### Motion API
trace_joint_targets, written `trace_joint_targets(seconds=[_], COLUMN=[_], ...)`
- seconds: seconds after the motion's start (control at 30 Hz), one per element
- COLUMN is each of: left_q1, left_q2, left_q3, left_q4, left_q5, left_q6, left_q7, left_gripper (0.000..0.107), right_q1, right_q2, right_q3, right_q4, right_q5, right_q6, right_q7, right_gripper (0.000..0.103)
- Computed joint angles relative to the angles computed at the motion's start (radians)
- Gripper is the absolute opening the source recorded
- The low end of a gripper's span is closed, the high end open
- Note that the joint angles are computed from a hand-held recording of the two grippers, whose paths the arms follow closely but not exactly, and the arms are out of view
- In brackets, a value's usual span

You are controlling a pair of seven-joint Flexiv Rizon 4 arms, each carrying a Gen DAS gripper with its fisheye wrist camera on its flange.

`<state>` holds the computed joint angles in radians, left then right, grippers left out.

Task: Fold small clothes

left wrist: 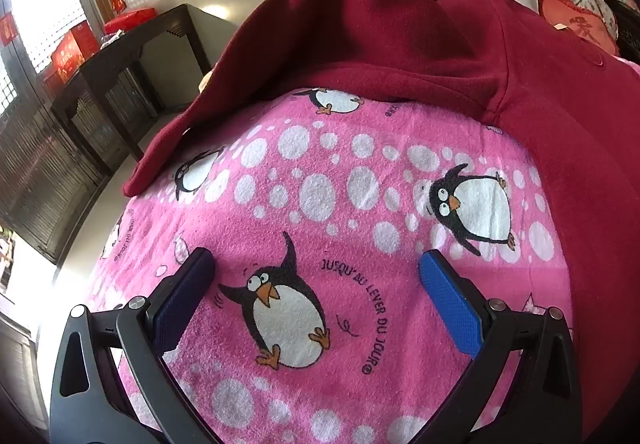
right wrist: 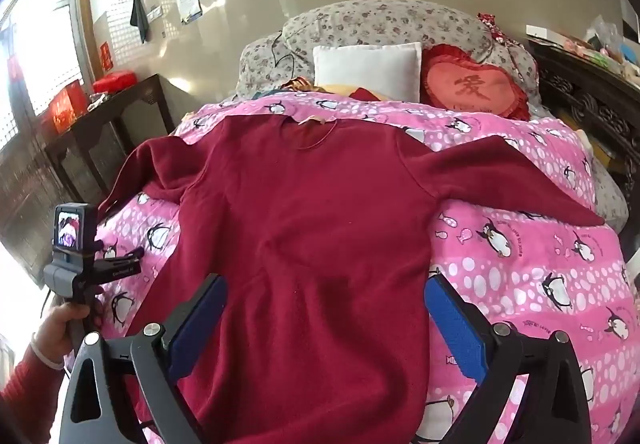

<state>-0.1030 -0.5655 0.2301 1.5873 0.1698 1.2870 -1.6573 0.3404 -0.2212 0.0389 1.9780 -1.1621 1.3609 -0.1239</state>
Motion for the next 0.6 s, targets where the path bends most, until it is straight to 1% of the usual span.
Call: trace_joint_targets(seconds=[0.1, 0.13, 0.17, 0.23, 0.27, 0.3, 0.4, 0.47, 0.5, 0.53, 0.57, 0.6], left_q1=[-0.008, 0.002, 0.026, 0.092, 0.119, 0.146, 0.168, 0.190, 0.213, 0.218, 0.219, 0.204], left_q2=[0.016, 0.029, 0.049, 0.100, 0.126, 0.152, 0.230, 0.276, 0.297, 0.325, 0.347, 0.352], left_q3=[0.004, -0.010, -0.043, -0.133, -0.173, -0.214, -0.281, -0.335, -0.375, -0.403, -0.423, -0.419], left_q4=[0.007, 0.017, 0.039, 0.106, 0.140, 0.174, 0.278, 0.345, 0.375, 0.421, 0.450, 0.447], left_q5=[0.004, -0.007, -0.033, -0.119, -0.166, -0.216, -0.317, -0.418, -0.495, -0.560, -0.619, -0.634], left_q6=[-0.017, -0.026, -0.026, -0.005, 0.002, 0.011, 0.052, 0.060, 0.051, 0.055, 0.045, 0.021], left_q7=[-0.005, 0.003, 0.026, 0.099, 0.140, 0.190, 0.312, 0.411, 0.477, 0.525, 0.567, 0.569], left_gripper=[0.103, 0.103, 0.103, 0.103, 0.103, 0.103, 0.103, 0.103, 0.103, 0.103, 0.103, 0.103], right_q1=[0.003, 0.013, -0.003, 0.002, -0.006, -0.011, -0.039, -0.053, -0.057, -0.060, -0.060, -0.065], right_q2=[0.017, 0.027, 0.028, 0.043, 0.069, 0.080, 0.123, 0.143, 0.151, 0.157, 0.159, 0.160], right_q3=[-0.005, -0.008, 0.020, 0.029, 0.022, 0.033, 0.056, 0.079, 0.089, 0.097, 0.104, 0.105], right_q4=[0.006, 0.011, 0.019, 0.024, 0.050, 0.056, 0.100, 0.129, 0.144, 0.159, 0.164, 0.181], right_q5=[-0.046, -0.046, -0.015, -0.015, -0.064, -0.055, -0.038, 0.033, 0.074, 0.108, 0.154, 0.174], right_q6=[-0.008, -0.022, -0.034, -0.080, -0.074, -0.094, -0.107, -0.109, -0.112, -0.114, -0.117, -0.102], right_q7=[0.049, 0.051, -0.012, -0.028, 0.007, -0.003, -0.012, -0.067, -0.099, -0.122, -0.155, -0.163], right_gripper=[0.099, 0.099, 0.099, 0.099, 0.098, 0.098, 0.098, 0.098, 0.098, 0.098, 0.097, 0.093])
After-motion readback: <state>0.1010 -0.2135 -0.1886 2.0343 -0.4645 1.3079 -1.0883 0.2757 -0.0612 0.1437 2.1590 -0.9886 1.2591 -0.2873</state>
